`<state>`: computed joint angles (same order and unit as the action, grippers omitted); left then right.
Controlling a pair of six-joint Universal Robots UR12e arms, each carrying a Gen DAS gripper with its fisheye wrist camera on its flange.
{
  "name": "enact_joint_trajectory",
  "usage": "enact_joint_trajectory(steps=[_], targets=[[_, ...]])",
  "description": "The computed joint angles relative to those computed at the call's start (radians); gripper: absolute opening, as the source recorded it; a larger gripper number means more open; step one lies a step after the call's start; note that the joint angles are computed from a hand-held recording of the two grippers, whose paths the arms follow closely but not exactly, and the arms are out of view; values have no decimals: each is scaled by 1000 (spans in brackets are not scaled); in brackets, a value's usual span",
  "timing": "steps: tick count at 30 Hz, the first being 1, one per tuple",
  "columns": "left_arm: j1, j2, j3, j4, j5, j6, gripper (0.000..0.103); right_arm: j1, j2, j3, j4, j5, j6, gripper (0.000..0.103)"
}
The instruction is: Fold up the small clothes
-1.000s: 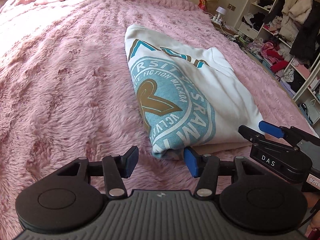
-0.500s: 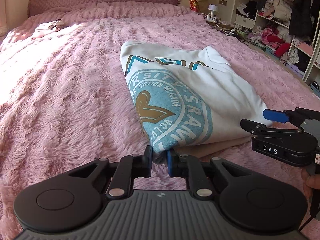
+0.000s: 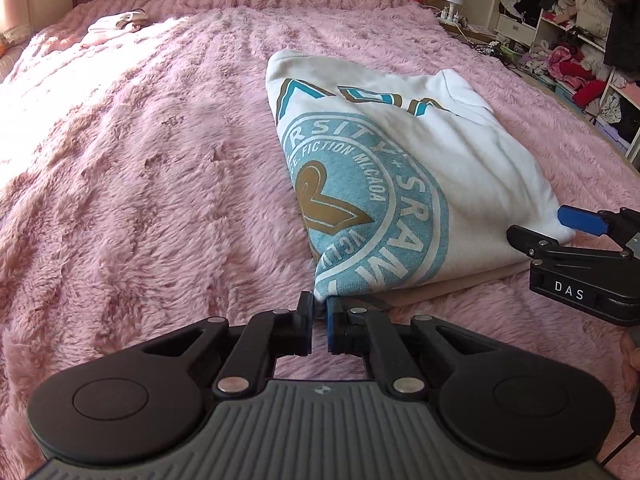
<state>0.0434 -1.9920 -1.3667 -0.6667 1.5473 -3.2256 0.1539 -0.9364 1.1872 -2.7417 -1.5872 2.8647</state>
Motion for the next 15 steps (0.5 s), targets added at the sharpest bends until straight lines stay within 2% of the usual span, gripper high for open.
enact_joint_trajectory(steps=[3,5,8,12,13,15], targets=[[-1,7,6,-49,3,25,6,0,0,-1,1,-2,-7,62],[8,25,-8,-55,-21,-23,6,1,0,-6,10,-5,-10,62],[21,55,-43,33,-39,-75,6,0,-5,-4,-24,0,3,61],[39,42,-44,211,-135,-125,8,-15,1,-19,-106,98,52,61],[40,29,-28,218,-153,-130,12,-18,9,-35,-112,130,58,61],[40,4,6,200,-184,-157,12,-20,31,-76,-101,173,47,60]])
